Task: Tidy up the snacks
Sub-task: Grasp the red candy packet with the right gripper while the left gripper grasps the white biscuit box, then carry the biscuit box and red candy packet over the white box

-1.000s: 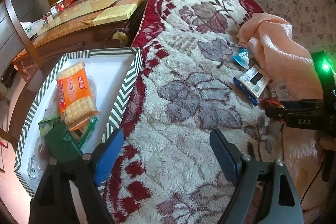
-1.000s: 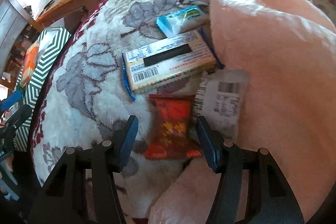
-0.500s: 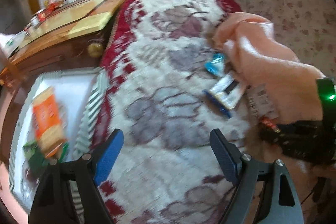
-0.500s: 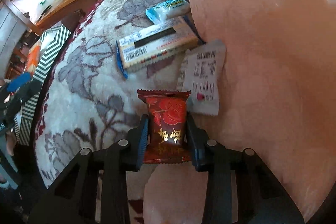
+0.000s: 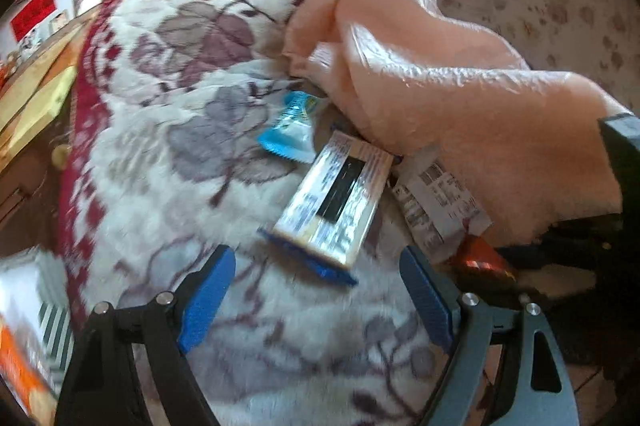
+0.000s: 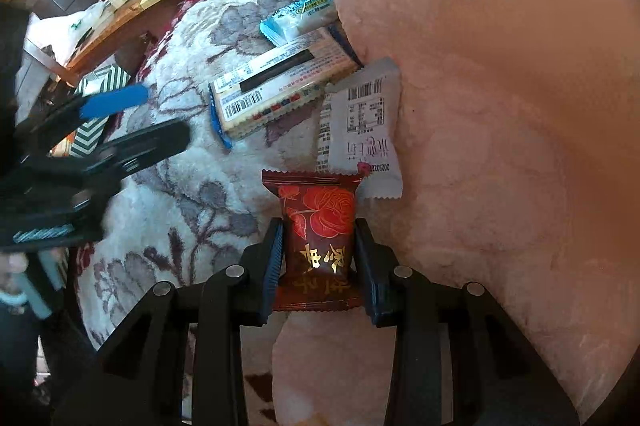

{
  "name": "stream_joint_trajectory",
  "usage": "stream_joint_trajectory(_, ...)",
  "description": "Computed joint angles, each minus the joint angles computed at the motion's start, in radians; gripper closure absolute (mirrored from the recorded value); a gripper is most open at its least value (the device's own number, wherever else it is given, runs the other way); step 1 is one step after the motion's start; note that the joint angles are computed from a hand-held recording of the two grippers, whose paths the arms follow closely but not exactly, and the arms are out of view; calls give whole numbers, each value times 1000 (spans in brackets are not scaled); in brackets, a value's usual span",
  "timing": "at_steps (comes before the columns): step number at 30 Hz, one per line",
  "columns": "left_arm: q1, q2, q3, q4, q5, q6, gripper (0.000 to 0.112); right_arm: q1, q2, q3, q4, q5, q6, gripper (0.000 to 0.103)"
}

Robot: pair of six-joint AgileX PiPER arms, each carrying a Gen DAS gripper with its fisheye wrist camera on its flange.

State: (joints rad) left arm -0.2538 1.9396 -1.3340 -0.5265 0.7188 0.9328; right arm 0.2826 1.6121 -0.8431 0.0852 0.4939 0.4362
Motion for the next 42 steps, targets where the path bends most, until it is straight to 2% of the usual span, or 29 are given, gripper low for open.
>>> stream_joint_trajectory(4,-44,88,-98,74,31,-60,26,-3,-1,-3,14,11,-17,70)
stream_joint_trajectory(7,-81,128,-137,149,15,-118,26,-1,2,-9,14,18,-22,70)
stream_joint_trajectory(12,-104,176,-203,183,47,-171,27,-15,3,-5,49,6,-55,70)
stream_joint_trajectory(13,-106,184,-214,179,53,-175,28,-13,3,-4,47,5,-54,70)
stream_joint_trajectory(14,-107,184,-214,175,49,-175,42,-11,3,-4,45,5,-54,70)
stream_joint_trajectory(16,-108,188,-221,164,57,-169,45,-8,5,-7,42,7,-52,70)
stream_joint_trajectory(24,-28,104,-97,78,42,-130,51,10,-7,-13,37,9,-43,70)
stream_joint_trajectory(28,23,26,15,53,-10,-107,52,32,-5,-27,19,14,-26,70)
stream_joint_trajectory(34,112,-74,138,6,-37,-82,53,80,-8,-47,-22,11,20,70)
stream_joint_trajectory(40,214,-160,247,-40,-71,-22,54,127,11,-67,-21,6,38,70)
stream_joint_trajectory(42,251,-186,276,-59,-73,10,54,139,17,-68,35,-11,-4,70)
